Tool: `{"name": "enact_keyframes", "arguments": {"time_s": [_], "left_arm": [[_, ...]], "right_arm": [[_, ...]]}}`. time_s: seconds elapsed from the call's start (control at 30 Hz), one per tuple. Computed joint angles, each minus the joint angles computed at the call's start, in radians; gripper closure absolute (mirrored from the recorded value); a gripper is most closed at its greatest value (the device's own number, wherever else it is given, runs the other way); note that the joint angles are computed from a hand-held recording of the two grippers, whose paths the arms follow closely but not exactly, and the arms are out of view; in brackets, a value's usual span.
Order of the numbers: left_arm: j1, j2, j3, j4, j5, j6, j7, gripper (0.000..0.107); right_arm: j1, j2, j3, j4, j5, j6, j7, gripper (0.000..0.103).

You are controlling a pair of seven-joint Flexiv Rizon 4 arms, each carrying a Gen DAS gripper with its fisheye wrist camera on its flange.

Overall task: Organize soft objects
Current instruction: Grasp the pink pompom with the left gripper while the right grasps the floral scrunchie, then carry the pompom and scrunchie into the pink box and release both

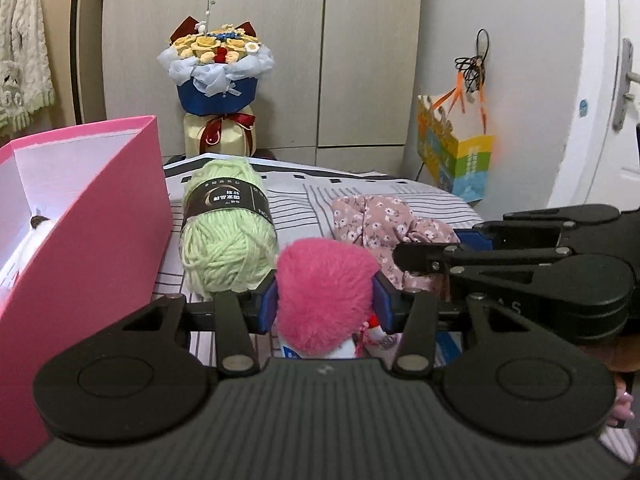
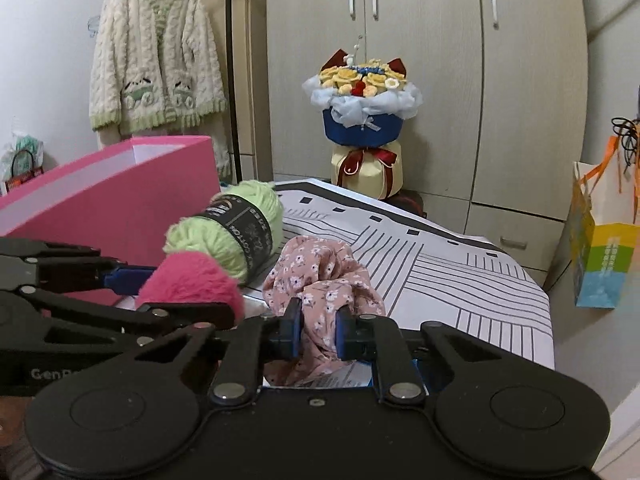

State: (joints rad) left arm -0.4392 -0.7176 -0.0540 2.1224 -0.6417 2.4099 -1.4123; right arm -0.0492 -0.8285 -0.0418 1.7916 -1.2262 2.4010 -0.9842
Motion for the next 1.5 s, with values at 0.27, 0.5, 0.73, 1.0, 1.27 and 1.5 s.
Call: {"name": "enact_keyframes", "arguments": {"time_s": [0.27, 0.5, 0.73, 1.0, 1.27, 1.5], "left_arm": [[-0.001, 0.042, -0.014, 0.07, 0.038, 0.029, -0.035, 0.061], [0.004, 0.073, -0.02, 0.125, 0.091, 0.059, -0.089, 0.061], [0.014, 0.123, -0.028, 0.192, 0.142, 0.049, -0.14, 0.061], [0.06, 0.188, -0.042, 0.273, 0.246, -0.022, -0.222, 0.061], [0.168, 0.268, -0.053, 0.364, 0.476, -0.058, -0.373, 0.061], [0.137, 0.334, -0.016, 0.443, 0.484, -0.038, -0.367, 0.061]], "right_arm": [[-0.015, 0.065, 0.031, 0.15, 0.122, 0.011, -0.101, 0.084], [-0.06, 0.09, 0.074, 0.229, 0.149, 0.025, -0.049, 0.084], [-0.017, 0.153, 0.092, 0.385, 0.36, 0.095, -0.214, 0.084], [-0.017, 0.25, 0.118, 0.52, 0.418, 0.085, -0.323, 0.084], [-0.028, 0.321, 0.128, 0.638, 0.407, 0.096, -0.427, 0.084], [-0.115, 0.388, 0.115, 0.665, 0.184, 0.055, -0.32, 0.084]]}}
